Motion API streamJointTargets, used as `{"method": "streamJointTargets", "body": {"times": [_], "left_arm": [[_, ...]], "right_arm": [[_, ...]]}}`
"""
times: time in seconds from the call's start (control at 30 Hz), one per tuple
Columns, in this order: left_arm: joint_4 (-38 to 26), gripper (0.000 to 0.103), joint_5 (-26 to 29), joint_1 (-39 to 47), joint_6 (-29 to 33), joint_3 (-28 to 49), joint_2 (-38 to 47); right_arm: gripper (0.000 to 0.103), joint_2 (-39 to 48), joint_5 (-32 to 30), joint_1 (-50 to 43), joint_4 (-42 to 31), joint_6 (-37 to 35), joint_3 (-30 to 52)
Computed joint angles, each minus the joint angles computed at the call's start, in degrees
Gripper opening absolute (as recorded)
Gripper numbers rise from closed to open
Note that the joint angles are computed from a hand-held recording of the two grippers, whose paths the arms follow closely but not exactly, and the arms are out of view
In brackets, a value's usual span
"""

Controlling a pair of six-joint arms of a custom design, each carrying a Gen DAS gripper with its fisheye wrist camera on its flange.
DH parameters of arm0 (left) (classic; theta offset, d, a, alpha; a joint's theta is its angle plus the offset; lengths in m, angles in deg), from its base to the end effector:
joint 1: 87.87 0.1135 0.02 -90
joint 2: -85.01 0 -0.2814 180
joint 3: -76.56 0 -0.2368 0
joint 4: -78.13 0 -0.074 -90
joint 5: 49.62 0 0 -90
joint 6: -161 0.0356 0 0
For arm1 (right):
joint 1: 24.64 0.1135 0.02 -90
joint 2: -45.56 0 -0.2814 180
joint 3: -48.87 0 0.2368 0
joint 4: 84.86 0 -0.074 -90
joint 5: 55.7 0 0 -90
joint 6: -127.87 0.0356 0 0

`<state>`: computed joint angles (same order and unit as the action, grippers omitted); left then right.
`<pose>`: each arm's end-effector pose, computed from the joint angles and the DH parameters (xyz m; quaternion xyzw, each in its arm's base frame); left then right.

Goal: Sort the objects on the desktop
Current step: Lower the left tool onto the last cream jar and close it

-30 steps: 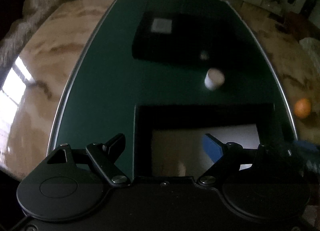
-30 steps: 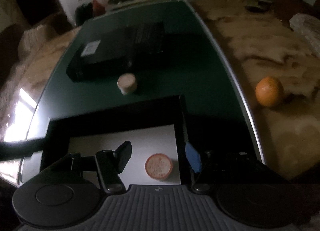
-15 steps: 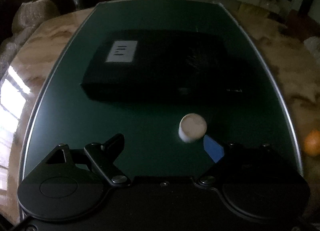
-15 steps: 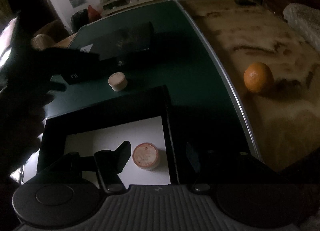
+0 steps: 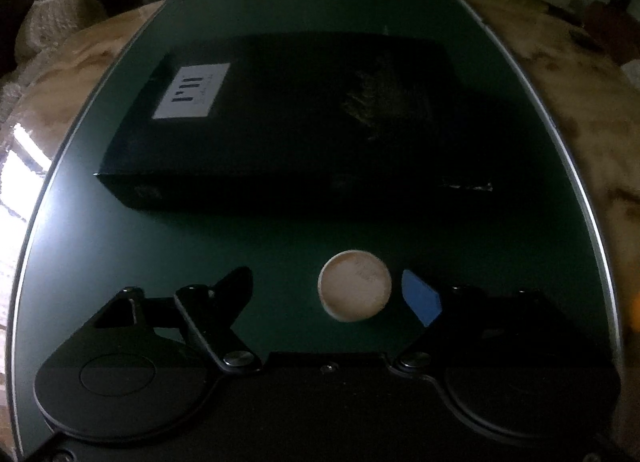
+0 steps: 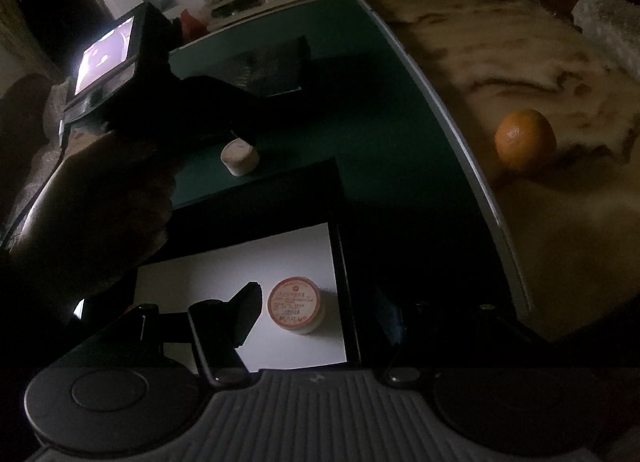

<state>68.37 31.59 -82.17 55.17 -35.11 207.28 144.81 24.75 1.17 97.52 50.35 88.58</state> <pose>0.3557 0.0410 0.0621 -0.1985 0.9506 0.0543 0.2325 0.2175 0.1117 0.0955 -0.1343 0.9467 0.1678 0.2399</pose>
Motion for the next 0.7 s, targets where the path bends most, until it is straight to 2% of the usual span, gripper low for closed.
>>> {"method": "streamJointTargets", "body": {"times": [0.07, 0.2, 0.4, 0.57, 0.7], "left_arm": [[-0.70, 0.074, -0.30, -0.26, -0.04, 1.18, 0.82], [-0.85, 0.072, -0.53, -0.68, 0.34, 1.70, 1.55], [-1.55, 0.059, 0.72, -0.50, 0.54, 2.15, 1.94], [-1.90, 0.042, 2.94, 0.50, 0.57, 2.48, 2.43], [-1.63, 0.041, 3.50, 0.90, 0.77, 2.29, 2.47]], "right_arm": [[0.065, 0.48, -0.16, -0.18, 0.26, 0.09, -0.02], [0.065, 0.96, -0.25, -0.41, 0.71, 0.34, -0.18], [0.065, 1.34, -0.12, -0.22, 1.23, 1.22, -0.10], [0.065, 1.46, -0.37, -0.36, 1.33, 1.64, -0.03], [0.065, 1.67, -0.40, -0.64, 1.49, 1.92, -0.13]]}}
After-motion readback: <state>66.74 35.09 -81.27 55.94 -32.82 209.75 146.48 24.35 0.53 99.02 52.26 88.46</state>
